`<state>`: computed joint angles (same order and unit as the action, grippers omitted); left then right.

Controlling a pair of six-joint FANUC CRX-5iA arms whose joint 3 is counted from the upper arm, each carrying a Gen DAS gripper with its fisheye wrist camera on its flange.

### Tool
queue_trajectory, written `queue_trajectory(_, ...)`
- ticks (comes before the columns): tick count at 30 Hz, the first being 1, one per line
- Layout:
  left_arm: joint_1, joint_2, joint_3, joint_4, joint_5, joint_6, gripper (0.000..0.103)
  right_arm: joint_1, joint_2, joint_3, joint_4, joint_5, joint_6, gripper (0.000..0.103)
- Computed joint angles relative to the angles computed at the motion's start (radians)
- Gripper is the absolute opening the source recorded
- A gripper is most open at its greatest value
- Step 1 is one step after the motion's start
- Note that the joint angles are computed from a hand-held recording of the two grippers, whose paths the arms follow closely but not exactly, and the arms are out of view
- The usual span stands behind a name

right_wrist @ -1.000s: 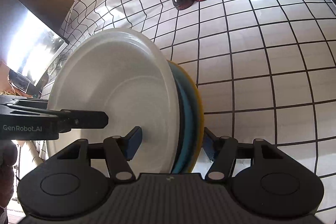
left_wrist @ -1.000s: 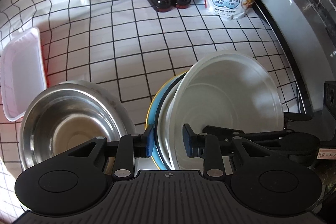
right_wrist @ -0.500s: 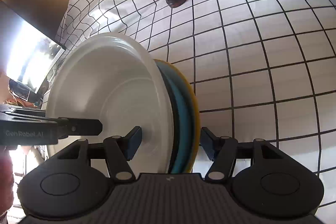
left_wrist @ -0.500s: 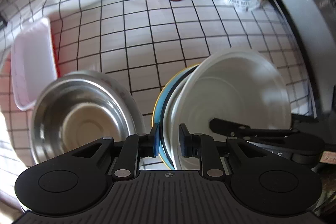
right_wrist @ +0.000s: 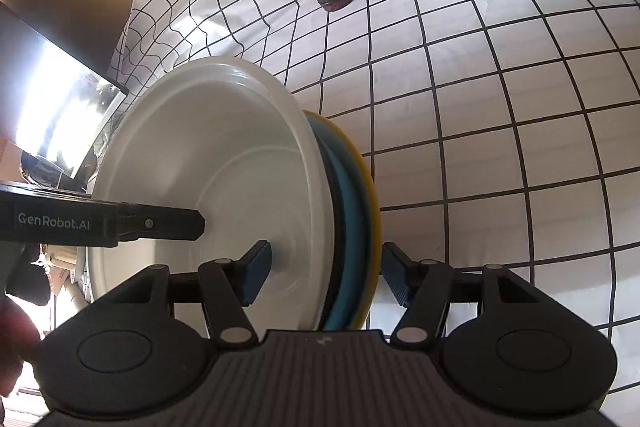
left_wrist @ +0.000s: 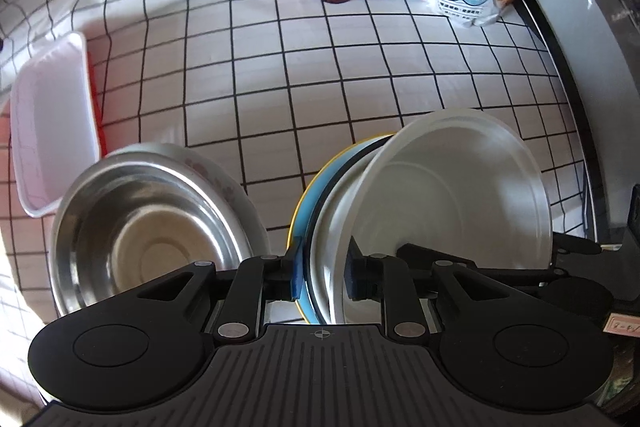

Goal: Organize plates and bowls

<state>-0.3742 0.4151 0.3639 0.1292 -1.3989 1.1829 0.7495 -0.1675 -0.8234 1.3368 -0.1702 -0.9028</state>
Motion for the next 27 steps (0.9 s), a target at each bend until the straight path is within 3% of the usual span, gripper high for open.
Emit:
queue_trajectory(7, -0.002, -0.009, -0.014, 0.002, 0.02, -0.004, 0.026, 0.01, 0.003, 0.006, -0.036, -0.006, 0.035, 0.062)
queue_trajectory(10, 0.001, -0.006, -0.016, 0.015, 0.021, -0.011, 0.034, 0.019, 0.002, 0.008, -0.055, -0.013, 0.063, 0.061)
queue_trajectory(12, 0.0, -0.006, -0.016, 0.016, 0.02, -0.01, 0.035, -0.021, -0.003, -0.006, 0.04, 0.034, -0.004, 0.054)
queue_trajectory(16, 0.011, 0.002, -0.009, 0.031, -0.005, 0.001, 0.034, -0.036, -0.007, -0.012, 0.065, 0.05, -0.018, 0.051)
queue_trajectory(20, -0.002, -0.015, -0.013, -0.011, 0.006, -0.016, 0.025, -0.1, -0.011, -0.023, 0.209, 0.112, -0.131, 0.05)
queue_trajectory(27, 0.001, -0.009, -0.01, -0.004, 0.011, 0.0, 0.025, -0.053, -0.01, -0.017, 0.102, 0.067, -0.065, 0.051)
